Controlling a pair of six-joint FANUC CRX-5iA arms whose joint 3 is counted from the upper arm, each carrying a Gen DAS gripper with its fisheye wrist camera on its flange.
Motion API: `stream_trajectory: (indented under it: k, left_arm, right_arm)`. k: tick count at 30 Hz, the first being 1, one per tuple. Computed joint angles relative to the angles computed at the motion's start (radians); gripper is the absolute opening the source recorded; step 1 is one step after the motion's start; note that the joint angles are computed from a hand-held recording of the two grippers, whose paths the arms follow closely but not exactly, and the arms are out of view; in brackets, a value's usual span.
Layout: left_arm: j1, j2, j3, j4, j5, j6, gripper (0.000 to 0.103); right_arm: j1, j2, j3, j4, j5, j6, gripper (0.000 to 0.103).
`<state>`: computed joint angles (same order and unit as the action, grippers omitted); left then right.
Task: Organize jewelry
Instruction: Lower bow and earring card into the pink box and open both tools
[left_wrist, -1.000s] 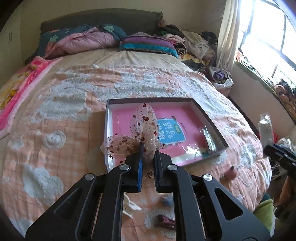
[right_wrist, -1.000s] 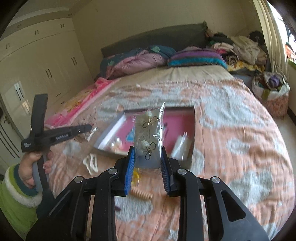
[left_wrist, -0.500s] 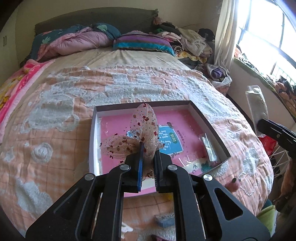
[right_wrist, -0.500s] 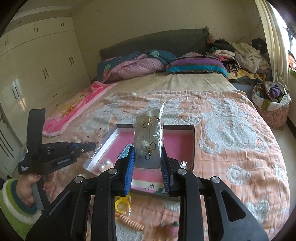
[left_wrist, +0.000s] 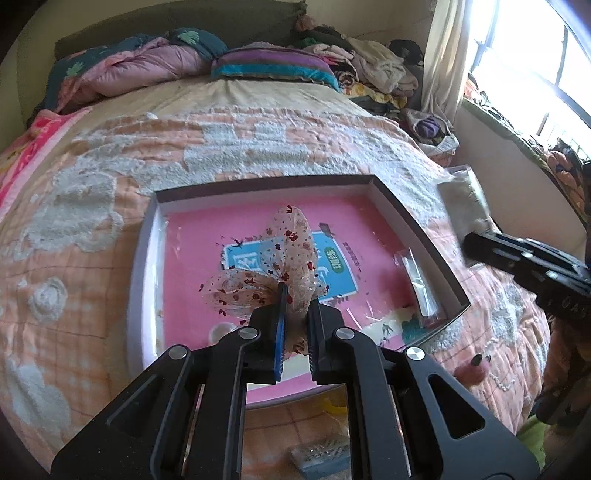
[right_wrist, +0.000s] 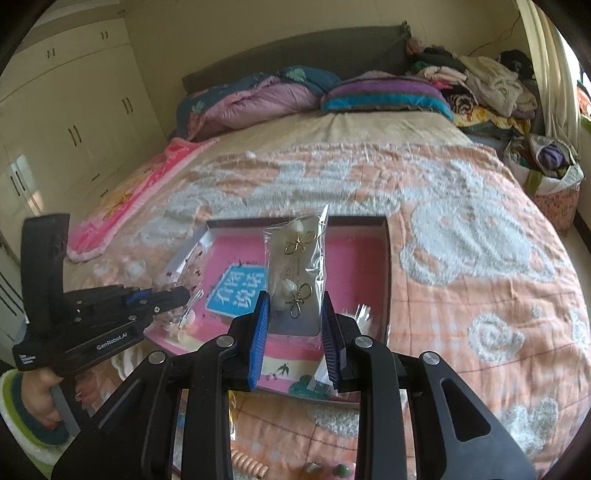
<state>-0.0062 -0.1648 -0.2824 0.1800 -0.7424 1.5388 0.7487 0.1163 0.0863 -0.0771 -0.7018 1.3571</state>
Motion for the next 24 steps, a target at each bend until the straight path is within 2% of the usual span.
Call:
stream_trajectory:
  k: [12, 19, 21, 24]
  left_arm:
    - [-0.03, 0.044, 0.006, -0.002, -0.005, -0.008, 0.006]
    - [-0.035, 0.051, 0.013, -0.01, -0.014, 0.002, 0.006]
    - [-0.034, 0.049, 0.01, -0.008, -0.011, 0.002, 0.007]
    - [-0.035, 0.053, 0.014, -0.009, -0.015, 0.001, 0.009]
  right_arm:
    - [0.02, 0.057, -0.005, 0.032, -0.043, -0.026, 0.027]
    - [0.016, 0.049, -0.016, 0.035, -0.044, -0.05, 0.034]
    - [0.014, 0.04, -0.025, 0.035, -0.04, -0.057, 0.039]
    - [0.007, 0.017, -0.043, 0.02, -0.026, -0.067, 0.051]
